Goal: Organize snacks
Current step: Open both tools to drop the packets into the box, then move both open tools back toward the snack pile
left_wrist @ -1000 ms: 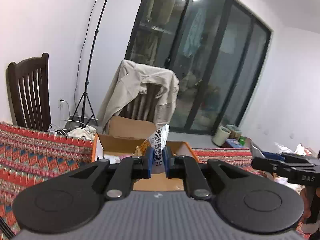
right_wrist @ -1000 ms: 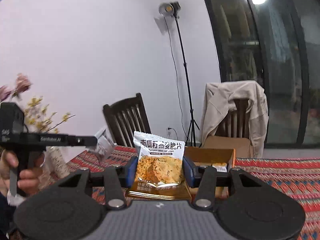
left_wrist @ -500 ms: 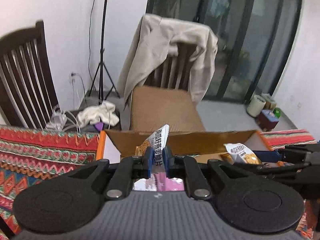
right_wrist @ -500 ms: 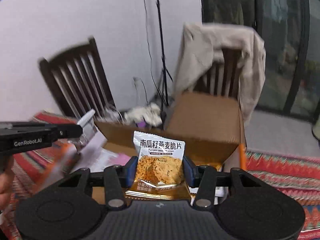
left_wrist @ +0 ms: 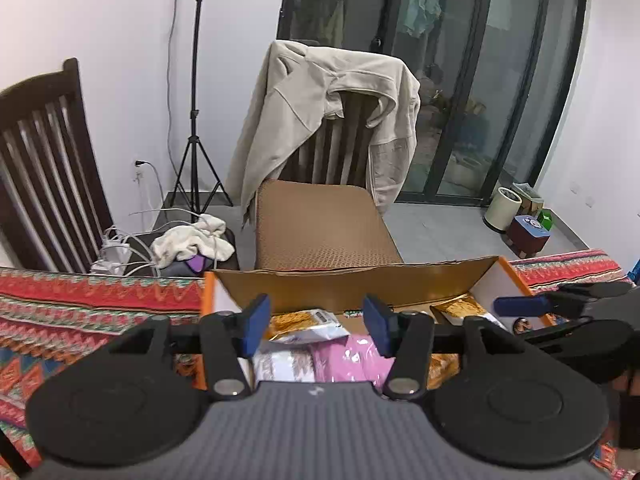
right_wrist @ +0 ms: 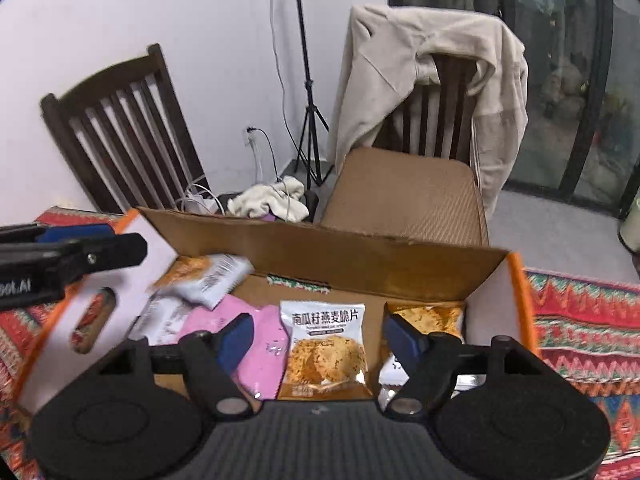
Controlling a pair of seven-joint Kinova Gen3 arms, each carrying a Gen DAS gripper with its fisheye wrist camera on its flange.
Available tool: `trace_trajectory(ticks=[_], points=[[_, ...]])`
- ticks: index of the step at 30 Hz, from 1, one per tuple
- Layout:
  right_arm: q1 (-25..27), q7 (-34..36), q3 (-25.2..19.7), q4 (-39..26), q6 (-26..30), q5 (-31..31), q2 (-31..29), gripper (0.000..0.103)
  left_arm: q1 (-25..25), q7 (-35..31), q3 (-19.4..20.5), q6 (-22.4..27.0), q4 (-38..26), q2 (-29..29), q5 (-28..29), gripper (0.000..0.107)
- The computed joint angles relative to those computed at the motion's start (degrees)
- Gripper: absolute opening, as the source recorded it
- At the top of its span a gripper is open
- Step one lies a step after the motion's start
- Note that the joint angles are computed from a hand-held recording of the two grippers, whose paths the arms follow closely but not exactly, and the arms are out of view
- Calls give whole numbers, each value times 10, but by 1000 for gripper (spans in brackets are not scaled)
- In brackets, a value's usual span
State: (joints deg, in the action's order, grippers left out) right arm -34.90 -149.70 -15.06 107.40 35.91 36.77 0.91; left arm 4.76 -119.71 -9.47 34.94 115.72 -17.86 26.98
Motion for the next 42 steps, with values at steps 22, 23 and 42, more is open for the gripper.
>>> trace_trajectory(ticks=[22,23,42], points=[[37,117,-279,-145,444,-129,-306,94,6,176,39,412,-150,-442,-172,103],[43,115,-297,-149,454,-141,-325,94,5,178,40,427,-156,-466,-172,103],[257,68,-496,-341,680,-388,-729,103,18,315,110,834,-378,-766,-253,103]])
